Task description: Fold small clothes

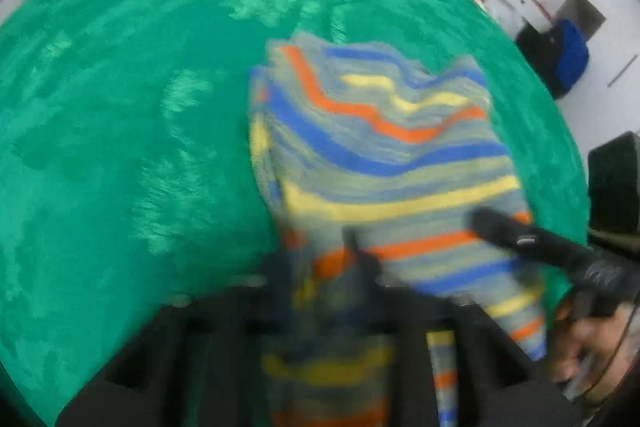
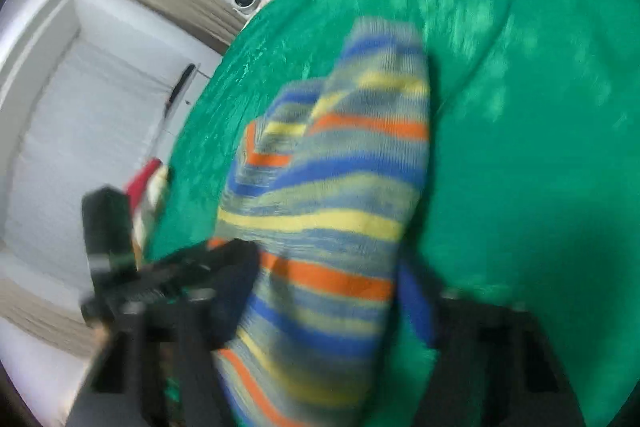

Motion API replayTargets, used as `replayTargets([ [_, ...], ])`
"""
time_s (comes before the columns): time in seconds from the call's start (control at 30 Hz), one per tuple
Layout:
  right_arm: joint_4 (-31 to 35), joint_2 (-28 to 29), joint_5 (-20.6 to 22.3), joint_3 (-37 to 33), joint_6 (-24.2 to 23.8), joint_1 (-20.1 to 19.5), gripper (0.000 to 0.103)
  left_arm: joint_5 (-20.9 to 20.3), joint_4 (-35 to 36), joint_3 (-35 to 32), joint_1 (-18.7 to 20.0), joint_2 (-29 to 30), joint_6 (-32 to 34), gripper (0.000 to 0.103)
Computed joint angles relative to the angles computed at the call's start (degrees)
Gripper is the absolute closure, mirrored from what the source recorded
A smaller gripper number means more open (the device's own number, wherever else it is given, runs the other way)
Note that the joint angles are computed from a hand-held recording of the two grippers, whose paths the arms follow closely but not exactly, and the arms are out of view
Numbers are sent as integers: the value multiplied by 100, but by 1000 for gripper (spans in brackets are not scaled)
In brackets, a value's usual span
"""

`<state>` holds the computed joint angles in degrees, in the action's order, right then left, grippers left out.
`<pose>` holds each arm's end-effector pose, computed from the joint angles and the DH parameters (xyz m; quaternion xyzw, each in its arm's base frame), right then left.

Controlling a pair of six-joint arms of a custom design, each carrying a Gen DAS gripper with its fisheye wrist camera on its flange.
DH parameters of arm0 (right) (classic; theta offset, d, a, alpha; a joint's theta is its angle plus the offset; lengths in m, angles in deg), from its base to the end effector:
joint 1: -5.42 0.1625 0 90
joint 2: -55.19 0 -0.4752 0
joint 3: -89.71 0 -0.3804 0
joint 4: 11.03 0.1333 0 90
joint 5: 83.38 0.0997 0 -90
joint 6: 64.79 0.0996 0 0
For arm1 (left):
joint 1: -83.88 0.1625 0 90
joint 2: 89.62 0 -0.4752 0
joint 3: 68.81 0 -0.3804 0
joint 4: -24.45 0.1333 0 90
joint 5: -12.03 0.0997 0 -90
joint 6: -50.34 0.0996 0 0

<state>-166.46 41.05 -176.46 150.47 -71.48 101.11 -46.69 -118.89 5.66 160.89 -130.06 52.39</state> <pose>0.2114 -0.8317 -0.0599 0.1020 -0.9809 0.1631 0.0279 0.0006 -0.8203 0.2105 0.0794 0.9471 -0.1861 0.2492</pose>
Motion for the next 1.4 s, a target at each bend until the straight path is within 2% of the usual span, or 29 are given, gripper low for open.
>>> replayTargets([
  [0.03,-129,51,-381,-19,-216,127,71,50,-100,40,-42,-28,-13,88],
  [0.1,-867,103,-1258,174,-1122,511,77,22,-562,264,-130,-165,200,89],
  [0.13,-1188,87,-1414,300,-1411,619,78,-13,-794,377,-180,-254,310,90],
  [0.23,-2078,-45,-1355,675,-1918,830,79,-67,-1402,550,-320,-464,614,90],
  [0.33,-2435,-95,-1113,710,-1964,900,79,-20,-1732,597,-408,-558,895,87],
  [0.37,-2355,-76,-1086,619,-1903,901,79,126,-1690,498,-400,-473,932,76],
  [0.4,-2222,-44,-1081,509,-1835,878,78,267,-1569,426,-377,-409,916,56],
  [0.43,-2045,-14,-1144,415,-1732,850,77,507,-1409,381,-345,-342,844,44],
  [0.47,-1800,51,-1271,283,-1611,831,68,798,-1303,397,-315,-302,715,32],
  [0.5,-1491,24,-1565,257,-1441,806,50,1052,-1345,539,-288,-335,593,32],
  [0.53,-1422,-10,-1789,333,-1328,761,29,1126,-1551,748,-263,-415,579,32],
  [0.57,-1594,-142,-1879,628,-1236,703,25,1193,-1852,1041,-268,-543,612,31],
  [0.63,-2191,-396,-1990,1247,-1351,693,23,1549,-2794,1658,-411,-734,914,29],
  [0.67,-2609,-531,-2179,1601,-1567,737,22,1661,-3348,1983,-504,-819,1132,24],
  [0.7,-3021,-602,-2263,1849,-1774,768,19,1767,-3948,2262,-614,-892,1415,14],
  [0.77,-4219,-848,-2298,2533,-2341,885,19,1920,-4926,2643,-832,-986,1807,0],
  [0.8,-4819,-1045,-2268,2950,-2528,991,13,2008,-5411,2811,-979,-1016,1979,0],
  [0.83,-5407,-1075,-2207,3158,-2669,1018,0,2055,-5813,2945,-1095,-1036,2149,0],
  [0.9,-5880,-1295,-2118,3584,-2608,1107,0,2175,-6289,3239,-1351,-1154,2193,0],
  [0.93,-5757,-1430,-2051,3779,-2483,1108,0,2291,-6463,3347,-1475,-1195,2147,0],
  [1.0,-5226,-1573,-2235,3832,-2200,1157,0,2391,-6428,3518,-1629,-1328,2053,0],
  [1.2,-5795,-1779,-2013,4424,-1765,1218,0,2673,-6364,3985,-1961,-1576,1636,0],
  [1.27,-5297,-1917,-2020,4470,-1538,1247,0,2805,-6235,4066,-2027,-1614,1496,0],
  [1.33,-4513,-2132,-1826,4490,-1383,1219,0,3173,-6126,4131,-2151,-1598,1360,0],
  [1.4,-4270,-2214,-1676,4566,-1234,1209,0,3524,-6204,4176,-2271,-1523,1517,0],
])
